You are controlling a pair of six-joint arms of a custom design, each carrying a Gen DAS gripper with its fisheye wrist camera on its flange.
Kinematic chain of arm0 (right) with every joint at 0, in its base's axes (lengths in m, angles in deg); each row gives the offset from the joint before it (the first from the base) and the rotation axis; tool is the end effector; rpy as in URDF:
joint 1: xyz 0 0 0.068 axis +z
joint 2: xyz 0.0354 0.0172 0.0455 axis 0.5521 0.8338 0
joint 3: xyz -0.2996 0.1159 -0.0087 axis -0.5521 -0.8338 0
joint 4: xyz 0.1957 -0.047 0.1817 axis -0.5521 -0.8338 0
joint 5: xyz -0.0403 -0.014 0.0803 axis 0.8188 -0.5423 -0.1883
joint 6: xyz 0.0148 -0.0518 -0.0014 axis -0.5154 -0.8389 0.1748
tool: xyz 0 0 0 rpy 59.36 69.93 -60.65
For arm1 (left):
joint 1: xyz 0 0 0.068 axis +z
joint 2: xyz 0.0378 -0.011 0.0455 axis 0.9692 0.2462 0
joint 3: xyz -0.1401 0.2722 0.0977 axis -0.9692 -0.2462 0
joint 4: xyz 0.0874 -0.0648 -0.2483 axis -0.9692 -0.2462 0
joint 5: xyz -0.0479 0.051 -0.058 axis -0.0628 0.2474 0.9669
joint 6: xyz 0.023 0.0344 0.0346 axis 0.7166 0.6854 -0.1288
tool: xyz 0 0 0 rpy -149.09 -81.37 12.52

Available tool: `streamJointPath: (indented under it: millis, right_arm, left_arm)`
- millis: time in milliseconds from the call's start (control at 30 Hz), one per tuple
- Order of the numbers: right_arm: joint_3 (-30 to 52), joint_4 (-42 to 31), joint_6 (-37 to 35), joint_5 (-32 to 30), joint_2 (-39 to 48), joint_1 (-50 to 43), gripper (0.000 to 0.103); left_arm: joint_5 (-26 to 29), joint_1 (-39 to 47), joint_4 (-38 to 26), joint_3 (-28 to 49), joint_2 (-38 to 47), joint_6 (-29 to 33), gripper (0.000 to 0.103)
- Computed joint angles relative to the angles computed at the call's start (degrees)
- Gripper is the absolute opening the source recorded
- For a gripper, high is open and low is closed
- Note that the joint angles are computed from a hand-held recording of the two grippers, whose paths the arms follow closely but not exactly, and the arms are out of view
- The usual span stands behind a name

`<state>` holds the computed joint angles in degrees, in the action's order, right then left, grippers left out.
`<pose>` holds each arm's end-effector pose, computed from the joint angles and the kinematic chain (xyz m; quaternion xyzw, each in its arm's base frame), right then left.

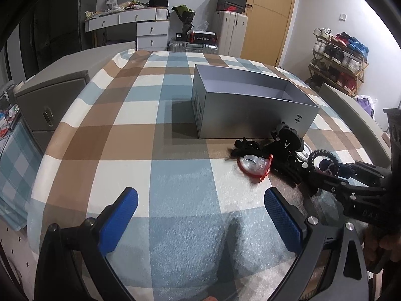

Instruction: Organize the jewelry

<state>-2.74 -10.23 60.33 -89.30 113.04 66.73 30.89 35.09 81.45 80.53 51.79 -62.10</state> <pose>0.2400 0.1643 0.0768 -0.3034 0.8762 0.1755 0.3308 0.1370 -0.0949 0.1449 -0.1081 0.9205 -0.0232 0.3747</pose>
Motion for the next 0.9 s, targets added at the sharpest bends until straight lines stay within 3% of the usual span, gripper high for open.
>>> streamJointPath:
  millis: [400,733,900]
  right_arm:
    - [-3.1,4.1,0.6,-5.4,-1.2,-3.7,0.042]
    - [-5.6,9.0,3.0,-13.2,-1.4,-8.6,0.015]
    - [-7.6,12.7,3.2,-13.3,-2.0,-8.8,0.013]
  left_arm:
    - [0.9,0.2,-1.0,1.2,0.8,0.5,0.099]
    - [1.5,0.1,-1.5,2.9,2.5,1.0,0.099]
    - [4.1,2.4,0.4,3.7,3.4,3.8,0.099]
